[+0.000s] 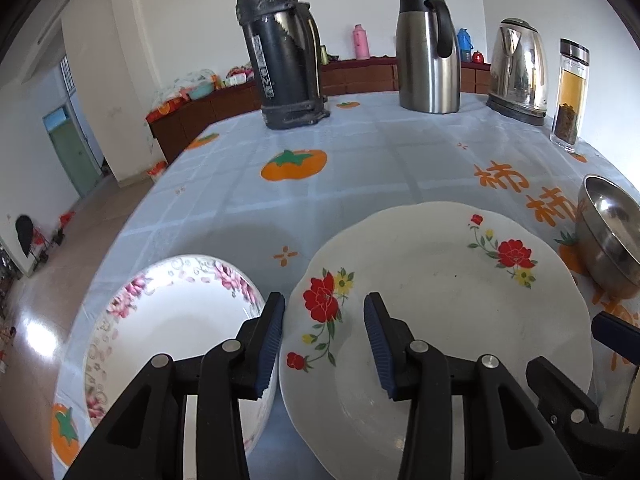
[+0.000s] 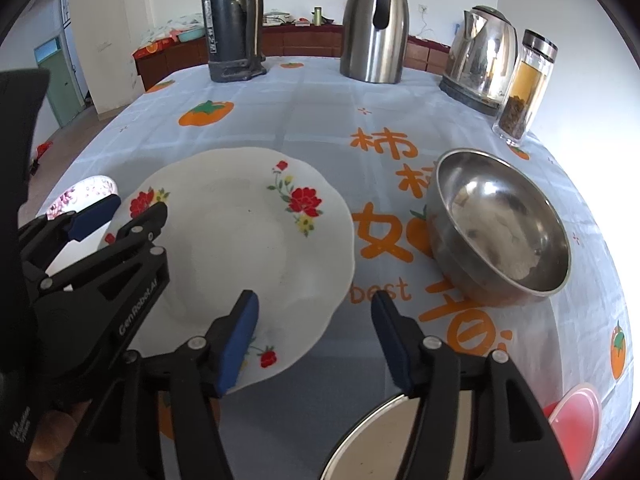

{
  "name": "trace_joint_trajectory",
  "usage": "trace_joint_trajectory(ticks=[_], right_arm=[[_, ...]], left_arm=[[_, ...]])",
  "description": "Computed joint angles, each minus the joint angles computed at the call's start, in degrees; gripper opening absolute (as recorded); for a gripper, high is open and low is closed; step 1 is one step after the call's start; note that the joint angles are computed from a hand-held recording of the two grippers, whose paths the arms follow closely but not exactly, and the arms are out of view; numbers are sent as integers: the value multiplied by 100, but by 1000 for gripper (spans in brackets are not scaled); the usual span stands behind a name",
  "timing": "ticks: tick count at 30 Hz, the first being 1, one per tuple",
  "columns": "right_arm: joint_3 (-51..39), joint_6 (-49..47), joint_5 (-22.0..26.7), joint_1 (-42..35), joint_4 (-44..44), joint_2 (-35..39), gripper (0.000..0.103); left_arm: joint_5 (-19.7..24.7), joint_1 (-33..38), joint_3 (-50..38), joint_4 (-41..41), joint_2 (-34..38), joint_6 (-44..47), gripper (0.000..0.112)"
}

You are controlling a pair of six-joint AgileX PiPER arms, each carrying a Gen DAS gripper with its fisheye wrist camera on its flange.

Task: Organize plates and bowls
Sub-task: 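Lower the red-flower plate onto the blue-patterned bowl and open the right gripper, then move the left gripper to the rim of the pink-floral white plate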

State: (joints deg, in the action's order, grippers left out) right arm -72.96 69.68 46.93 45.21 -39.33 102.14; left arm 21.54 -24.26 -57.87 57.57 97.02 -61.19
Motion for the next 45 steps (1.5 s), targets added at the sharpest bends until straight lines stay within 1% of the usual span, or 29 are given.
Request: trace_joint_trajectory(ticks=[6, 7, 10, 11, 12, 13, 15, 16, 18, 20, 22, 24, 25, 27, 29, 31, 34, 37, 40, 42, 43, 45], right_arm=[[47, 31, -89, -23, 29, -46, 61], [65, 23, -121, -34, 47, -65, 62], [269, 117, -407, -132, 168, -260, 63], [344, 224, -489, -148, 119, -337, 64], [425, 408, -544, -137, -26, -420, 64], [515, 657, -596, -106, -230, -506, 64], [721, 1245, -717, -32, -721, -694, 65], [853, 1694, -754, 42, -1096, -801, 67], [1012, 2506, -644, 216, -1784, -910, 74], [1166, 3310, -431, 415, -2484, -982, 83], [1297, 3964, -264, 569, -3076, -1018, 83], [1421, 4432, -286, 659, -3543, -1021, 83], [1425, 4510, -301, 688, -3644, -990, 83], [1327, 4417, -356, 707, -3659, -840, 83], [1310, 4404, -572, 702, -3700, -737, 81], [1322, 4486, -659, 766, -3772, -667, 75], [1331, 4588, -672, 888, -3935, -609, 72], [1325, 4561, -720, 966, -4041, -559, 69], [1347, 4595, -873, 996, -4068, -526, 68], [1342, 4562, -968, 988, -4029, -504, 64], [1345, 4563, -1002, 988, -4028, -503, 61], [1368, 4628, -1004, 1018, -4067, -507, 61]], left_arm=[[10, 14, 0, -116, -31, 102, 45], [28, -6, 18, -5, -44, -10, 45], [467, -197, 109, 1124, -86, -1012, 46], [630, -248, 145, 1480, -101, -1321, 49], [748, -262, 195, 1774, -142, -1595, 52], [754, -223, 245, 1929, -197, -1764, 54], [562, -17, 323, 2013, -353, -1934, 54], [423, 121, 367, 2010, -446, -1984, 54], [201, 389, 470, 2026, -607, -2089, 54], [34, 676, 570, 2032, -734, -2196, 56], [-137, 966, 600, 1905, -808, -2165, 56], [-265, 1227, 593, 1632, -865, -1965, 56], [-299, 1291, 610, 1607, -906, -1960, 57], [-297, 1375, 683, 1865, -978, -2197, 57], [-232, 1376, 773, 2279, -1014, -2554, 57], [-255, 1408, 791, 2261, -1007, -2531, 57], [-359, 1461, 825, 2192, -1011, -2468, 57], [-266, 1363, 899, 2513, -1033, -2724, 57], [-350, 1371, 992, 2673, -1093, -2854, 57], [-329, 1344, 1033, 2724, -1114, -2895, 57], [-326, 1333, 1077, 2875, -1138, -3025, 57], [-322, 1308, 1120, 3053, -1172, -3165, 57]])
